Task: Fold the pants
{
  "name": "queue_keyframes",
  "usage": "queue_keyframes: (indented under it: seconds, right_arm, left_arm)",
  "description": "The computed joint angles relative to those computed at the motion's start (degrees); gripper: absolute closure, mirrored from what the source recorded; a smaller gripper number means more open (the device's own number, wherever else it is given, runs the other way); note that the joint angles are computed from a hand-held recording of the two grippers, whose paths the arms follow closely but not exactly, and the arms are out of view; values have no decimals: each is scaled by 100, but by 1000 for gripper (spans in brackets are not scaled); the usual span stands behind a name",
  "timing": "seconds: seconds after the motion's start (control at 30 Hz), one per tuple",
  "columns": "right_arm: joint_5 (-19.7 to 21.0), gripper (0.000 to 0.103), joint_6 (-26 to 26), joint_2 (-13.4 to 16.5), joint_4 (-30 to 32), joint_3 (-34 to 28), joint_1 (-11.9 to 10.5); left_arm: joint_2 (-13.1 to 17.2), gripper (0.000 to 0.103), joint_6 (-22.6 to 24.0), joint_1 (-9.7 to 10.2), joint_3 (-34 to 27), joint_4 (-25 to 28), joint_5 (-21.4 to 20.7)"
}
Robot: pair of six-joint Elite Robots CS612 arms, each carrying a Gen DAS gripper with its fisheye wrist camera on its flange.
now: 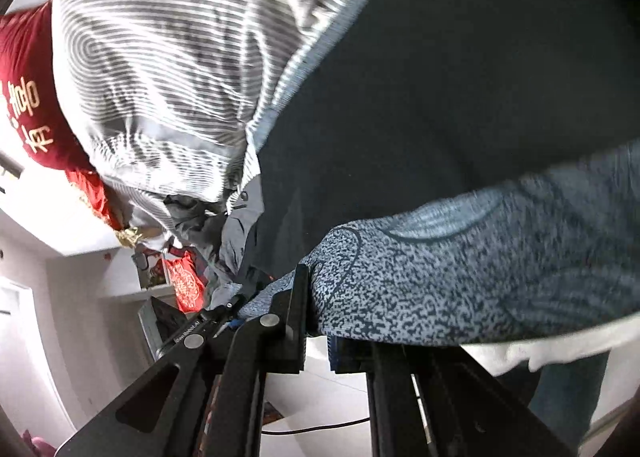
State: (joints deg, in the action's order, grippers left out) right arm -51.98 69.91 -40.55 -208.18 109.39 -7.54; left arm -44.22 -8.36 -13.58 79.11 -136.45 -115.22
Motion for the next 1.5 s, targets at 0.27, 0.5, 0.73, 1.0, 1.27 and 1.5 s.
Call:
queue_keyframes:
  seconds: [0.27, 0.5, 0.73, 1.0, 1.27, 1.5]
  right_arm:
    - [828, 95, -1131, 90, 1460, -747, -444]
    - [1374, 94, -1749, 615, 2909, -1835, -718]
    - [1346, 92, -2775, 1130, 4540, -2882, -798]
    - [1396, 82, -3368, 1415, 5341, -3402, -828]
    - [979, 46, -4190, 1051, 5640, -3340, -853]
    - [931, 46, -5202, 579, 5732, -2770, -773]
  left_arm:
    - [442, 82, -286, -320, -899, 58, 300]
    - [1017, 82, -627, -555, -1815, 120, 769]
    - [1742, 82, -739, -769, -2899, 563, 1493]
    - [1908, 43, -587, -935, -3270, 794, 2390]
    - [1603, 31, -292, -1024, -2920, 602, 2712]
    - [1552, 31, 49, -1224, -2558, 960, 2851]
